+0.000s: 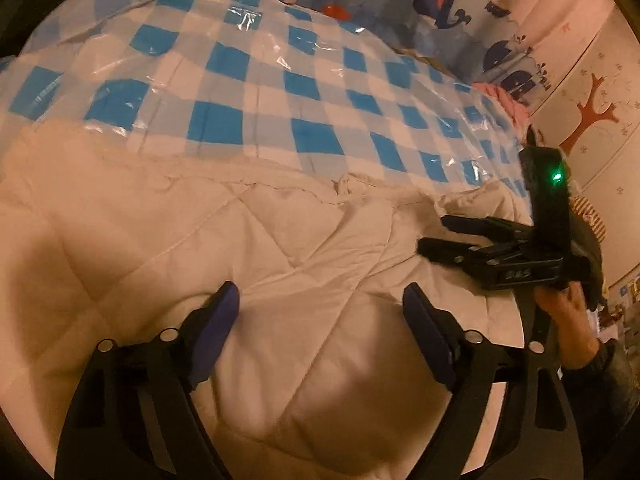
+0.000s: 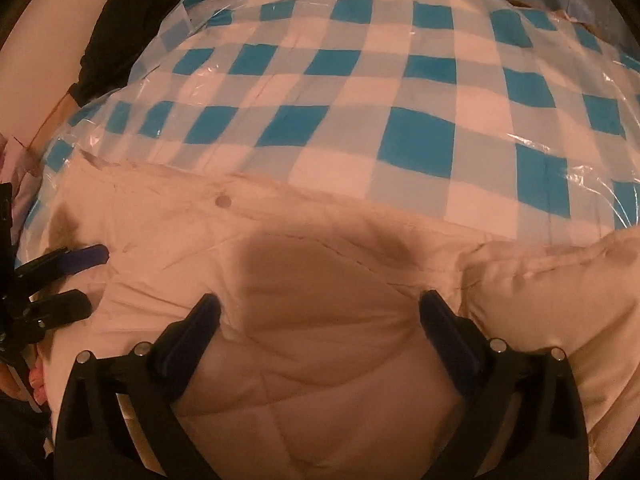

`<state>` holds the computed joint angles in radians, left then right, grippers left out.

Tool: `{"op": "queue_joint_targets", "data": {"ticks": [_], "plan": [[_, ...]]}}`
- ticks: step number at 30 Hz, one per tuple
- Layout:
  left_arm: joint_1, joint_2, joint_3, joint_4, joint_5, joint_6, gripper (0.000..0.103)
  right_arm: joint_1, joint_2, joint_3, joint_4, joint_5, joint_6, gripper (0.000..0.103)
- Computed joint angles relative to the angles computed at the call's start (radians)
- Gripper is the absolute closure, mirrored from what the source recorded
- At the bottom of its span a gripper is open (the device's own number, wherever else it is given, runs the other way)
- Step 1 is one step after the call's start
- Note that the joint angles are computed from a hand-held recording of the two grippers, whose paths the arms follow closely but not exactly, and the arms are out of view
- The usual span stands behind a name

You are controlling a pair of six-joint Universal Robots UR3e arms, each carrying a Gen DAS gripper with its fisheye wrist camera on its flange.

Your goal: Fold large clothes

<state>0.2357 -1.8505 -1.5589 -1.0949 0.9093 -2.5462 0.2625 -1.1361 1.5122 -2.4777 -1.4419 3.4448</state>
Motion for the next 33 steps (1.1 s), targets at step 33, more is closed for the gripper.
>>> {"op": "queue_joint_targets", "data": {"ticks": [33], "plan": [[0.104, 0.404, -0.792, 1.004, 0.186, -0.104, 0.015, 0.224, -0.190, 0.410, -0.504, -0.320, 0.196, 0.007]]}}
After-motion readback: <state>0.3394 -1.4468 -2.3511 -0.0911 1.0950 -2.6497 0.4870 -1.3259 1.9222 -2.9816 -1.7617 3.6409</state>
